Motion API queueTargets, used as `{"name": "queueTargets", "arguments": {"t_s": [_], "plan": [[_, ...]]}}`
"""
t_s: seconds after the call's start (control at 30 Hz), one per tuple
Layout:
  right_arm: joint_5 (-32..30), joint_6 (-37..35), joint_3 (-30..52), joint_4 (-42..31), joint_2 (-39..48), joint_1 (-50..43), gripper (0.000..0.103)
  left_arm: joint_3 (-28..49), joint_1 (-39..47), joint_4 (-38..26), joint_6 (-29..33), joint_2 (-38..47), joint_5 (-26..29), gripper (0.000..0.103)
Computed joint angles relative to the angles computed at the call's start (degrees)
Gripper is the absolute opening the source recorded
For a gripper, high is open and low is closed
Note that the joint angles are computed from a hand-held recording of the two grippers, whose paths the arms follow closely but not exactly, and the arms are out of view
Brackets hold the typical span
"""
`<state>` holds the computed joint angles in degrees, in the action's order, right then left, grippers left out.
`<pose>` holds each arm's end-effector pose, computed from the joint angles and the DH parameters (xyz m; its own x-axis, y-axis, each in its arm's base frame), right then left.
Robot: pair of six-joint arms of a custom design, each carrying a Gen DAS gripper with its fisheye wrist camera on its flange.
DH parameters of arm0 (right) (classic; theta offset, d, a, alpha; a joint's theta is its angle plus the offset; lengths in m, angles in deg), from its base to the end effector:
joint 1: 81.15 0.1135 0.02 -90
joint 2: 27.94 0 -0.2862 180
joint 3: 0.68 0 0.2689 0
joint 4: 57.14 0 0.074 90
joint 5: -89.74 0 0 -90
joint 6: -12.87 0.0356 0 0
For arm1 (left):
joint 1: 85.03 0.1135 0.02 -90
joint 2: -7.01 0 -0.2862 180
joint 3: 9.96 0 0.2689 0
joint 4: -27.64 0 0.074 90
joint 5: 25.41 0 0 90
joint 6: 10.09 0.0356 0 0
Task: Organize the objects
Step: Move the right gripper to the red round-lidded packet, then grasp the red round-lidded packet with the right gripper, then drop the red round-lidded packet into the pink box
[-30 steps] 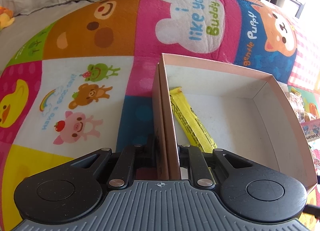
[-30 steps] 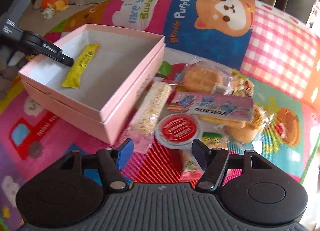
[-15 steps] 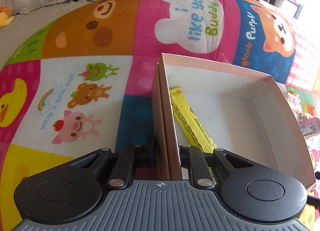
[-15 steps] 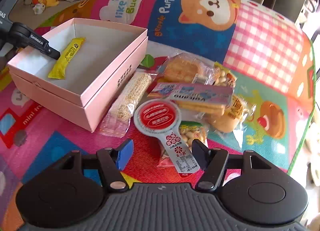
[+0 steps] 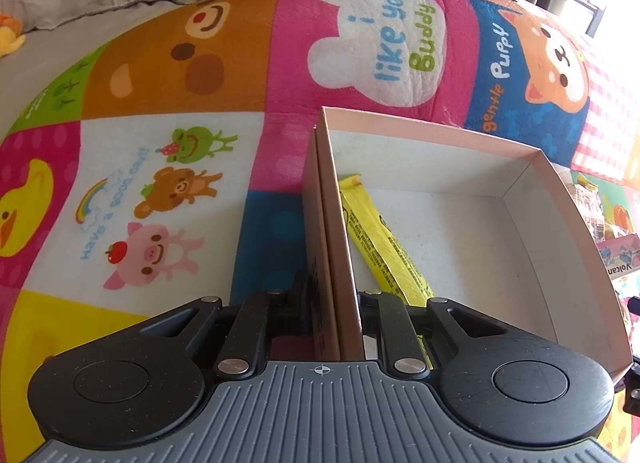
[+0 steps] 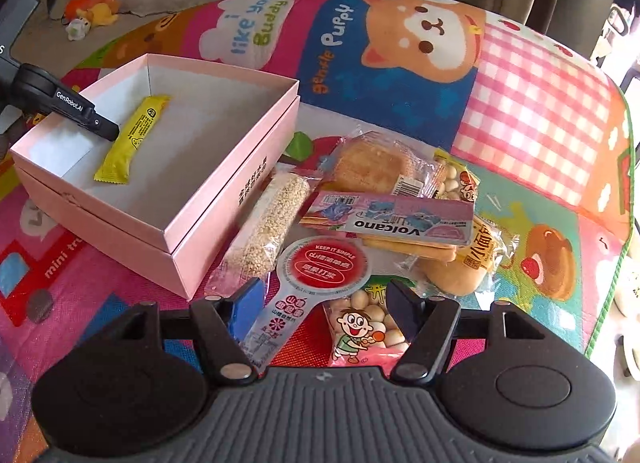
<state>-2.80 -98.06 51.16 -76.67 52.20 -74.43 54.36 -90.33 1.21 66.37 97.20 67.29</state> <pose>0.2792 0.0345 0.1868 -0.6352 -0.4342 -0.6388 -0.3997 0.8925 -0.2091 0.3283 -0.0321 0.1957 -0.7943 -0.1612 -0.5858 -0.0669 0.9815 -0.1794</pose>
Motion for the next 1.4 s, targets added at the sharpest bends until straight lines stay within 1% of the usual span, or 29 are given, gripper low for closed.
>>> {"name": "queueTargets", "arguments": {"t_s": [0.07, 0.13, 0.2, 0.3, 0.33, 0.4, 0.53, 0.63, 0.77, 0.83, 0.93, 1.03, 1.13, 1.23, 1.33, 1.37, 1.4], "plan": [[4.0, -2.4, -0.7, 3.9, 1.9, 2.2, 0.068, 0.0, 0.0, -0.1, -0.1, 0.0, -0.1, 0.018], [4.8, -3.0, 0.3, 5.0, 4.1, 2.6, 0.068, 0.0, -0.1, -0.1, -0.2, -0.1, -0.1, 0.018], [2.6, -2.1, 2.6, 3.3, 6.1, 1.5, 0.068, 0.0, -0.1, -0.1, -0.2, -0.1, -0.1, 0.018], [-0.2, -0.7, 3.9, 1.0, 6.5, 0.1, 0.067, 0.2, -0.3, -0.4, -0.3, -0.1, -0.5, 0.017], [-1.0, -0.3, 3.8, 0.3, 6.3, -0.4, 0.064, 0.3, -0.3, -0.6, -0.3, 0.0, -0.6, 0.017], [-1.5, -0.2, 2.8, 0.2, 5.2, -0.9, 0.061, 0.4, -0.3, -0.8, -0.3, 0.0, -0.6, 0.017], [-2.2, 0.3, 0.5, -1.1, 1.7, -1.8, 0.061, 0.5, -0.2, -1.1, -0.3, 0.0, -0.5, 0.017], [-4.3, 2.2, -0.2, -5.7, -2.9, -3.4, 0.061, 0.5, -0.2, -1.0, -0.3, -0.1, -0.5, 0.017], [-12.7, 2.8, 0.4, -17.8, -12.4, -5.6, 0.061, 0.6, -0.4, -1.0, -0.2, 0.0, -0.9, 0.017], [-15.3, 3.0, 0.9, -22.4, -16.3, -4.4, 0.061, 0.5, -0.5, -0.9, 0.0, -0.1, -1.1, 0.017], [-15.9, 4.1, 1.9, -25.0, -21.1, 0.4, 0.061, 0.3, -0.6, -0.7, 0.1, -0.2, -1.3, 0.017], [-16.8, 6.5, 4.3, -23.4, -22.4, 3.9, 0.061, 0.2, -0.5, -0.6, 0.1, -0.2, -1.1, 0.017], [-15.5, 8.6, 6.7, -17.6, -20.5, 6.8, 0.061, -0.1, -0.4, -0.3, 0.1, -0.3, -0.8, 0.017], [-12.8, 10.4, 9.1, -10.3, -16.0, 9.5, 0.061, -0.1, -0.3, -0.2, 0.2, -0.3, -0.5, 0.017], [-6.9, 9.6, 10.9, -0.9, -10.2, 13.5, 0.061, 0.0, -0.2, -0.2, 0.2, -0.2, -0.2, 0.017], [-6.5, 9.5, 11.9, 1.2, -7.8, 14.2, 0.061, 0.0, -0.1, -0.3, 0.1, -0.2, -0.1, 0.017], [-7.1, 9.7, 13.4, 1.7, -5.7, 14.3, 0.062, 0.1, -0.1, -0.3, 0.1, -0.2, 0.0, 0.017]]}}
